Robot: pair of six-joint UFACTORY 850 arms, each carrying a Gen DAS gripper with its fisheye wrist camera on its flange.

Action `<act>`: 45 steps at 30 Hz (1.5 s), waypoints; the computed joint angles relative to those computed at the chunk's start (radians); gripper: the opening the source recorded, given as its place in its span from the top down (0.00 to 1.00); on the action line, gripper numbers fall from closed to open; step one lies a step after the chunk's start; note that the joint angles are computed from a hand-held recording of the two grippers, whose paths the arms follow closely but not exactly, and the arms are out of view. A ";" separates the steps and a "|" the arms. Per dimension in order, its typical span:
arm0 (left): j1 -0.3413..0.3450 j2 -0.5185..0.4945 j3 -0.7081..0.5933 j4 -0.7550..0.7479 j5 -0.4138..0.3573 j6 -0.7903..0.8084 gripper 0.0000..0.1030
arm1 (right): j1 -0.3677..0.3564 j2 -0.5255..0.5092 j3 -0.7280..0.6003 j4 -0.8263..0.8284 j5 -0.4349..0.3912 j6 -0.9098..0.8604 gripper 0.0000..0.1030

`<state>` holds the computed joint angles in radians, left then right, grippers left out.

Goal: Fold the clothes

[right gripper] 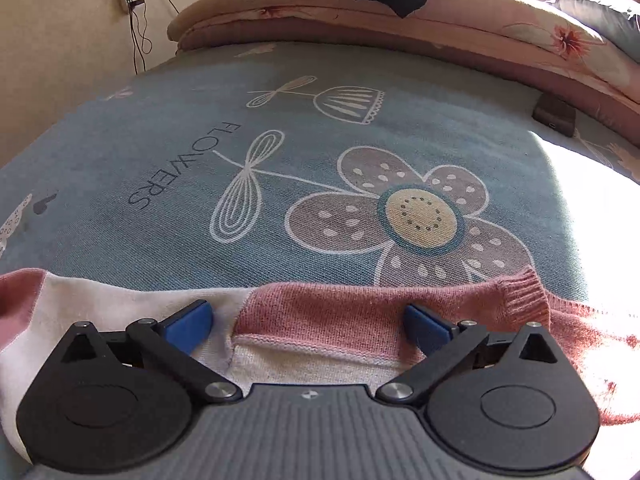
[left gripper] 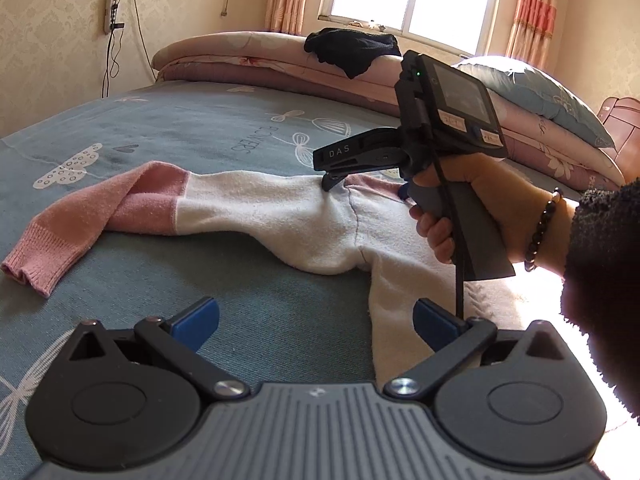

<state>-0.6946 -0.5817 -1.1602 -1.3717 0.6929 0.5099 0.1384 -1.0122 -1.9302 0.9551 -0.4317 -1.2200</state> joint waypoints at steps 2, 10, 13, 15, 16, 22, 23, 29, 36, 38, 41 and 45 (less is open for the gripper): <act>-0.001 0.000 -0.001 -0.006 0.003 0.004 0.01 | -0.008 0.025 0.028 0.050 -0.009 -0.050 0.00; -0.012 0.012 0.021 0.043 0.039 -0.045 0.01 | -0.102 0.239 0.253 0.214 -0.149 -0.304 0.00; -0.015 0.024 0.042 0.126 0.048 -0.120 0.01 | -0.159 0.342 0.353 0.285 -0.194 -0.405 0.00; -0.014 0.031 0.056 0.205 0.036 -0.186 0.01 | -0.195 0.392 0.405 0.328 -0.212 -0.456 0.00; -0.012 0.033 0.061 0.239 0.023 -0.214 0.01 | -0.213 0.415 0.428 0.342 -0.222 -0.473 0.00; -0.022 0.012 0.032 0.222 0.002 -0.149 0.01 | -0.316 0.498 0.530 0.300 -0.272 -0.453 0.00; -0.025 0.007 0.025 0.204 0.002 -0.129 0.01 | -0.335 0.503 0.543 0.288 -0.292 -0.437 0.00; -0.024 0.009 0.030 0.217 -0.002 -0.181 0.01 | -0.411 0.471 0.619 0.258 -0.373 -0.370 0.00; -0.028 -0.007 0.010 0.123 0.006 -0.087 0.01 | -0.411 0.404 0.658 0.295 -0.305 -0.366 0.00; -0.026 -0.009 0.007 0.112 0.000 -0.083 0.01 | -0.414 0.412 0.700 0.384 -0.290 -0.481 0.00; -0.018 -0.010 0.005 0.116 -0.023 -0.097 0.01 | -0.410 0.432 0.748 0.479 -0.261 -0.594 0.00; -0.019 -0.016 -0.004 0.105 -0.027 -0.081 0.01 | -0.398 0.457 0.802 0.585 -0.215 -0.754 0.00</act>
